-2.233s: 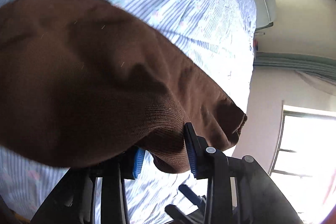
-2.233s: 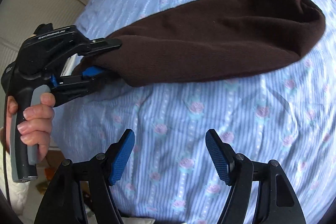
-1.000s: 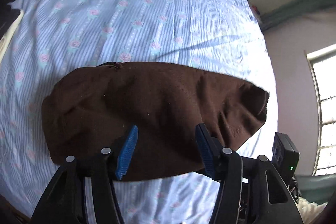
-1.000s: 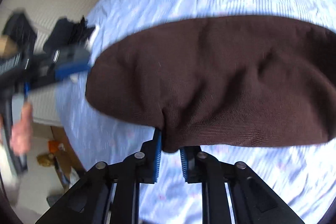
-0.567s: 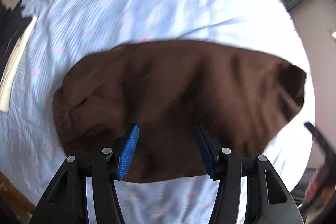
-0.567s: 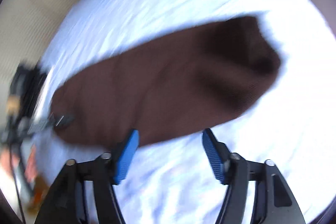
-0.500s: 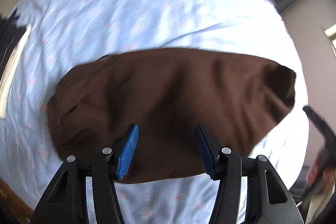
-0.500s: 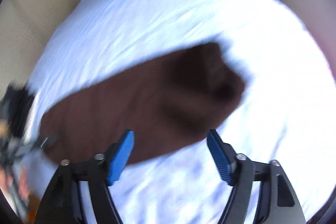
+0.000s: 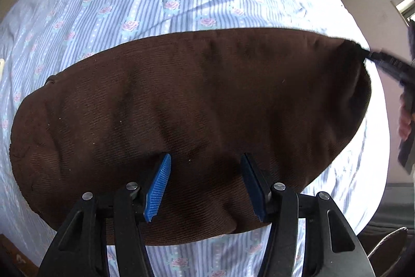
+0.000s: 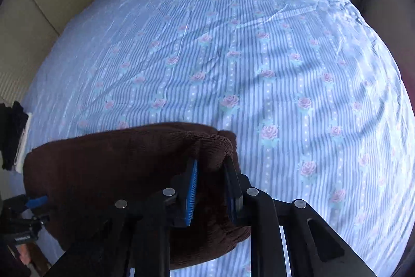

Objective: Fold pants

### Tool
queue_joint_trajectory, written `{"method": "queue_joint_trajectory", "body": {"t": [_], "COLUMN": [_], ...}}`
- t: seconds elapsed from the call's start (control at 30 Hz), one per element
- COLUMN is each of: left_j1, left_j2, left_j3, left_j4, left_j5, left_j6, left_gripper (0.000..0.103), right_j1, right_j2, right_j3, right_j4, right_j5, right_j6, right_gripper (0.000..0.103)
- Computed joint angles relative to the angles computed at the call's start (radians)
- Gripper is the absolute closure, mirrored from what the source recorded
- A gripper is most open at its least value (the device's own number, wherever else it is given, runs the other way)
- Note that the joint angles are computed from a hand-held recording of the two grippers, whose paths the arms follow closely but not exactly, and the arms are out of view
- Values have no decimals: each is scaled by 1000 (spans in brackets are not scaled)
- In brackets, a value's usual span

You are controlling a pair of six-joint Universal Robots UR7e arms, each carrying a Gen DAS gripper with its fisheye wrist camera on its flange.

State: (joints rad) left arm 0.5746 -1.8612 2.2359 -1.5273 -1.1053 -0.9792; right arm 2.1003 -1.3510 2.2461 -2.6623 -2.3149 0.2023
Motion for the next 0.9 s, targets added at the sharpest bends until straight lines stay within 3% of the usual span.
{"method": "queue_joint_trajectory", "body": {"t": [0.07,0.13,0.2,0.23,0.27,0.4,0.53,0.6,0.67,0.77,0.9], "left_j1": [0,-3,-8,-9,-10,-22,-45,-53,-59,-114,-153], "left_j2": [13,32,48,54,59,78,79,81,79,60,88], "left_j3": [8,13,17,17,18,24,43,40,13,3,31], "left_j4": [-2,1,1,-1,-3,-10,-22,-18,16,10,-86], "left_j5": [9,19,29,32,34,43,41,36,33,33,-23], "left_j6": [-3,-9,-15,-16,-16,-16,-36,-44,-39,-18,27], "left_gripper": [48,48,46,44,43,39,39,39,42,42,42], "right_j1": [-11,-47,-62,-63,-65,-134,-205,-213,-204,-181,-159], "right_j2": [-19,3,48,54,47,-19,-12,-6,-9,-55,-84], "right_j3": [4,-19,-40,-34,-18,25,49,76,85,102,110], "right_j4": [-104,-75,-11,-3,-14,2,8,-60,-80,-101,-89], "right_j5": [40,62,20,-10,-19,108,205,216,227,229,207], "right_j6": [-51,-36,-35,-29,-24,-2,25,67,109,157,215], "right_gripper": [83,79,56,36,27,27,27,40,60,69,69]}}
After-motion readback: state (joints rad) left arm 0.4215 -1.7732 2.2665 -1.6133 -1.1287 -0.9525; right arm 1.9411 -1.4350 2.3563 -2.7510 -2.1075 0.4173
